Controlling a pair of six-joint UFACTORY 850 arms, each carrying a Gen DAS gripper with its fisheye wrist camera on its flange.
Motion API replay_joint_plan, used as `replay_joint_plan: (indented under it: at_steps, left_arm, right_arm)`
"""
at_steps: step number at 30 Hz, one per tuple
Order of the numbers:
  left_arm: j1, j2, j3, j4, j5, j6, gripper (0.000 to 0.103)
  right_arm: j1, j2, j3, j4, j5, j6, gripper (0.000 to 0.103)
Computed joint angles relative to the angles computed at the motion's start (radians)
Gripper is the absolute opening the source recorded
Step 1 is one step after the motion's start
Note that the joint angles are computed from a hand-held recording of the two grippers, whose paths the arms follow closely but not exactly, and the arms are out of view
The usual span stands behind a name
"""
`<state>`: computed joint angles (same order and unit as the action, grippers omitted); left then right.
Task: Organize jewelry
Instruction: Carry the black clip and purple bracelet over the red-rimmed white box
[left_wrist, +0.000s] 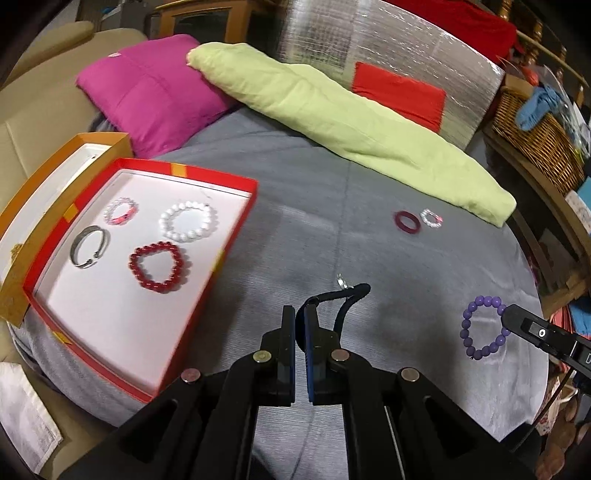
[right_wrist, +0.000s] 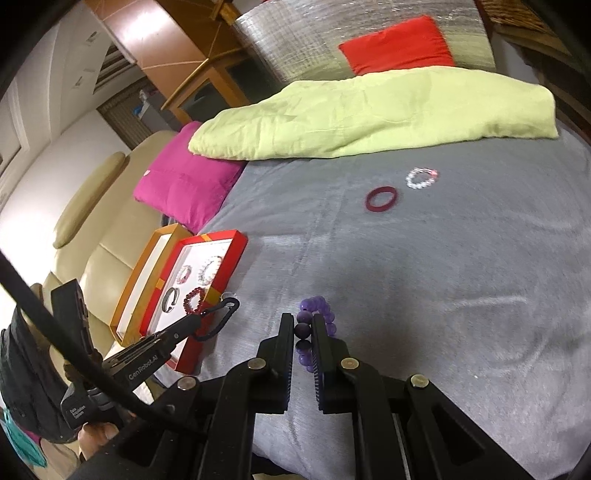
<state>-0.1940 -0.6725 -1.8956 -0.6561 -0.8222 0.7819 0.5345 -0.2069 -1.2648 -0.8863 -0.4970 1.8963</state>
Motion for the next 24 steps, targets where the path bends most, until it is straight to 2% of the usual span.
replay_joint_plan:
  at_steps: [14, 19, 24]
  left_arm:
    - [0.063, -0.083, -0.124, 0.029, -0.009, -0.093, 0.004]
    - [0.100, -0.163, -0.253, 0.052, -0.038, -0.184, 0.004]
    - [0.142, -0.270, -0.420, 0.053, -0.109, -0.223, 0.004]
  right_arm:
    - [-0.020, -0.152, -0.216, 0.160, 0.007, -0.287, 0.010]
    - [-0.020, -0.229, -0.327, 0.239, 0.005, -0.414, 0.010]
    - [-0.022, -0.323, -0.465, 0.336, 0.006, -0.572, 0.010]
